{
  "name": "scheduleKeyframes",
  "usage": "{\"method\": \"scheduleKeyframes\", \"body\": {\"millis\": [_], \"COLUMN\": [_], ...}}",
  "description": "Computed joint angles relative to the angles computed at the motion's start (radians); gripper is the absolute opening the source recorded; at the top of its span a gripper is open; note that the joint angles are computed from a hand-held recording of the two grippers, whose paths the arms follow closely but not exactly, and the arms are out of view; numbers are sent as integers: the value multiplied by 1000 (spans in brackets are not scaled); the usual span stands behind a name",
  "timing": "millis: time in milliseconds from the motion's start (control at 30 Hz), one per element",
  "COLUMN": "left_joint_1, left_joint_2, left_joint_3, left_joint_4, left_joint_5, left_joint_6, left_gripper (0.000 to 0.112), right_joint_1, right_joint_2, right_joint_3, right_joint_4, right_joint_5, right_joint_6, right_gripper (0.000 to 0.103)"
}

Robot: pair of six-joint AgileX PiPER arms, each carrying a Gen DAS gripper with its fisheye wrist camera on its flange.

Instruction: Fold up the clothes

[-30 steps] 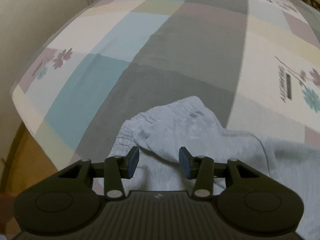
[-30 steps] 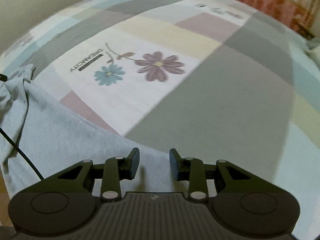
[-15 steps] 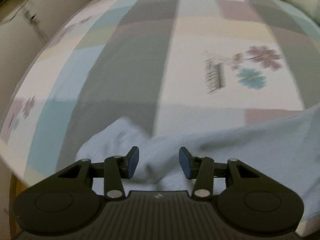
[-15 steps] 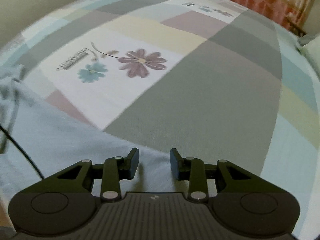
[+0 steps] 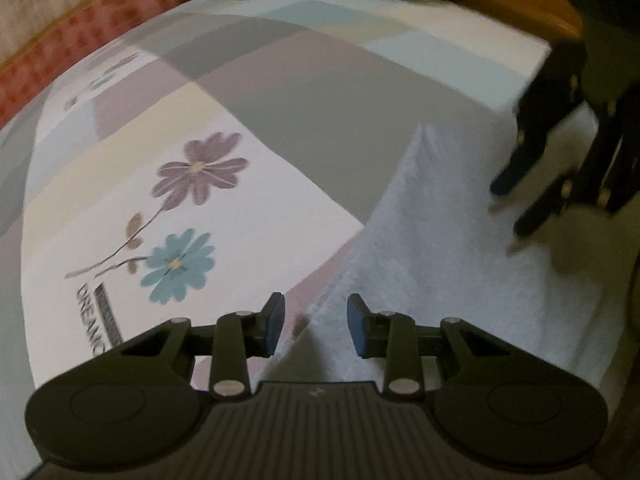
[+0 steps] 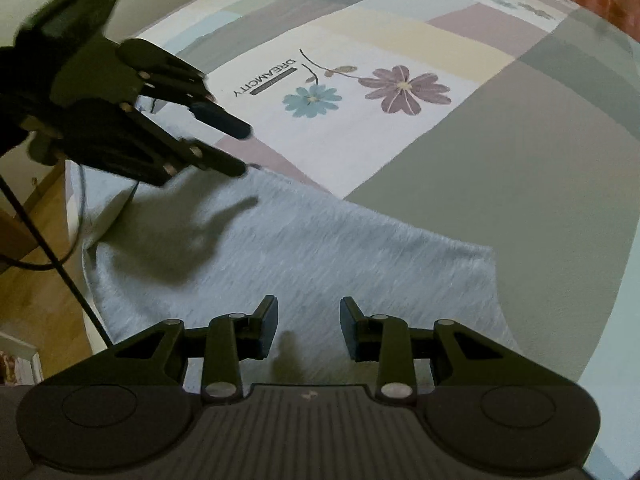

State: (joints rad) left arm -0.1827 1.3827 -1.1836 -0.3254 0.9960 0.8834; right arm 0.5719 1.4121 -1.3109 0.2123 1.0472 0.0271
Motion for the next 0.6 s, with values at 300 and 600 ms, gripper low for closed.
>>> {"method": "scheduleKeyframes", "body": {"millis": [300, 600], "left_joint_1": [4, -8], "left_joint_2": [36, 90], "left_joint_3": [-4, -41], "left_joint_4": [0, 34], "left_joint_5": [2, 66], "left_joint_6": [142, 169], "left_gripper": [15, 20], "right_joint_1": [16, 22], "right_joint_2": [-20, -15], "right_joint_3": [26, 26], "right_joint_4": [-11, -22], "right_joint_5": [-6, -13], "right_joint_6": [41, 53], "right_gripper": [39, 39]}}
